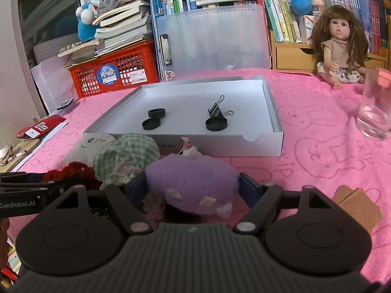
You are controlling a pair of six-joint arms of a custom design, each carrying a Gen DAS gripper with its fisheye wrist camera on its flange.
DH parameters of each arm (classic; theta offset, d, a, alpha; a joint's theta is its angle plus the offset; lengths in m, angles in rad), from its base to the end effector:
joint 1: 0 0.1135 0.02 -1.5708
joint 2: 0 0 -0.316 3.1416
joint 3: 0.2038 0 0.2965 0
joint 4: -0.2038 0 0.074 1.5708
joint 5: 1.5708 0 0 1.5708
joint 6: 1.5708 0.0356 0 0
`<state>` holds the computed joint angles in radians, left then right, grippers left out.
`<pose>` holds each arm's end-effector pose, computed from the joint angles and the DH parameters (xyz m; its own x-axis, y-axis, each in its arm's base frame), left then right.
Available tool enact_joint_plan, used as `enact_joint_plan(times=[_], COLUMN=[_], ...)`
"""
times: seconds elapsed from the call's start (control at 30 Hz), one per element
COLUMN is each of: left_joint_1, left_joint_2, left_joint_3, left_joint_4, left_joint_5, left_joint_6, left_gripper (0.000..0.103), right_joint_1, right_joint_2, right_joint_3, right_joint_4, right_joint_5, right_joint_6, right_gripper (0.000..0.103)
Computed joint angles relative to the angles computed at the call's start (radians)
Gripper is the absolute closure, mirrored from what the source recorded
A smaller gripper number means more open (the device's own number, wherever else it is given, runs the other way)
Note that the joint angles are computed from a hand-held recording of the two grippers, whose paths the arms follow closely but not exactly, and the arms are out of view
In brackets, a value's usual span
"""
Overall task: Organize objects
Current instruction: 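Grasp the red crocheted plush with the left tool while the right tool grasps the lavender plush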
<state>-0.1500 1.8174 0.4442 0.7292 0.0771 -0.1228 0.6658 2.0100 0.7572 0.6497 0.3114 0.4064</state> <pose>0.2968 -0.0476 0.0813 -0.6149 -0.0306 -0.7880 0.1356 0.9803 -0.1439 0.3142 0.2329 0.0813 -0.5637 0.0357 -0.8252 -0.1815 0.9693 0.1659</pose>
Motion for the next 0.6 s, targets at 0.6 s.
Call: enact_joint_plan(times=[0.6], left_joint_1=[-0.012], left_joint_2=[-0.077], left_joint_3=[-0.002], left_joint_4=[-0.019], left_joint_5=[-0.018], left_joint_6=[0.009], left_gripper=[0.056], right_joint_1=[0.014], right_joint_2=[-0.053], right_joint_3=[-0.042], right_joint_4=[0.044], right_joint_5=[0.055], right_joint_6=[-0.021], right_gripper=[0.026])
